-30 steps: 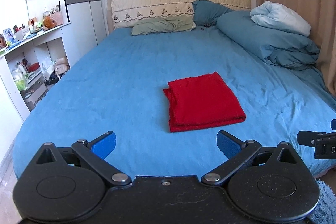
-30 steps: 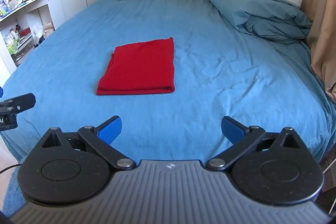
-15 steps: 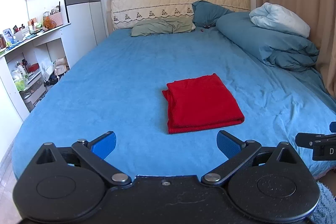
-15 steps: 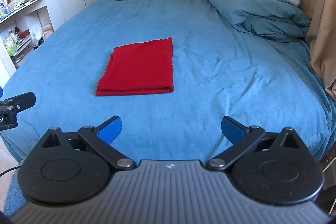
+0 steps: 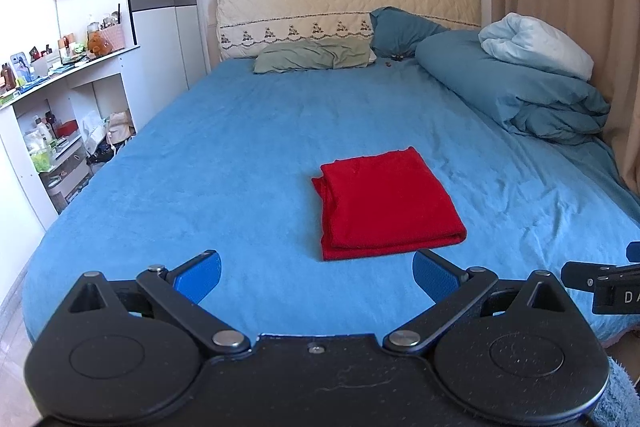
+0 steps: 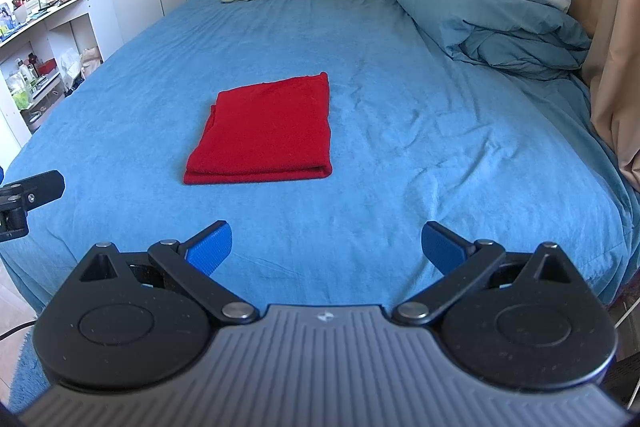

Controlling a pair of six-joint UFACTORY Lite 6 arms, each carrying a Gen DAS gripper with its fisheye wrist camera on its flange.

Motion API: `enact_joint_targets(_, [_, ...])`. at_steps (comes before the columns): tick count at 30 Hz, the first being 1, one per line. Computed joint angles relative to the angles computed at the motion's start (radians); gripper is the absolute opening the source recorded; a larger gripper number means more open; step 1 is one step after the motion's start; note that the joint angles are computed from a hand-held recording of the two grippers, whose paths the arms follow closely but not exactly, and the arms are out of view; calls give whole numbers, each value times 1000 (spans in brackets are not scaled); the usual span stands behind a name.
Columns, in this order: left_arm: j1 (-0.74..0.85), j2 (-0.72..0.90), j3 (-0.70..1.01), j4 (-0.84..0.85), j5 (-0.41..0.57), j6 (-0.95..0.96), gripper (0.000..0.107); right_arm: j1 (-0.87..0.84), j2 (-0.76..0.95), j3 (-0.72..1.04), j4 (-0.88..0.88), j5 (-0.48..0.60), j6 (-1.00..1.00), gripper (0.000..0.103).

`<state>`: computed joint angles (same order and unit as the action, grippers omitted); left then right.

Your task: Fold small clothes

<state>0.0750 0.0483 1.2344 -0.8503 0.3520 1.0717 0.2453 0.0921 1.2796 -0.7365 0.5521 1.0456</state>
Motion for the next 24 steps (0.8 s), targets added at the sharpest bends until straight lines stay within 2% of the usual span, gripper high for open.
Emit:
enact_joint_targets(18, [10,11,21,12,19,-25,103,38,22,27,-28,32,57,103])
enact_joint_targets(24, [-2,1,8,7,-14,-30,103,48,31,39,-38,41,71,103])
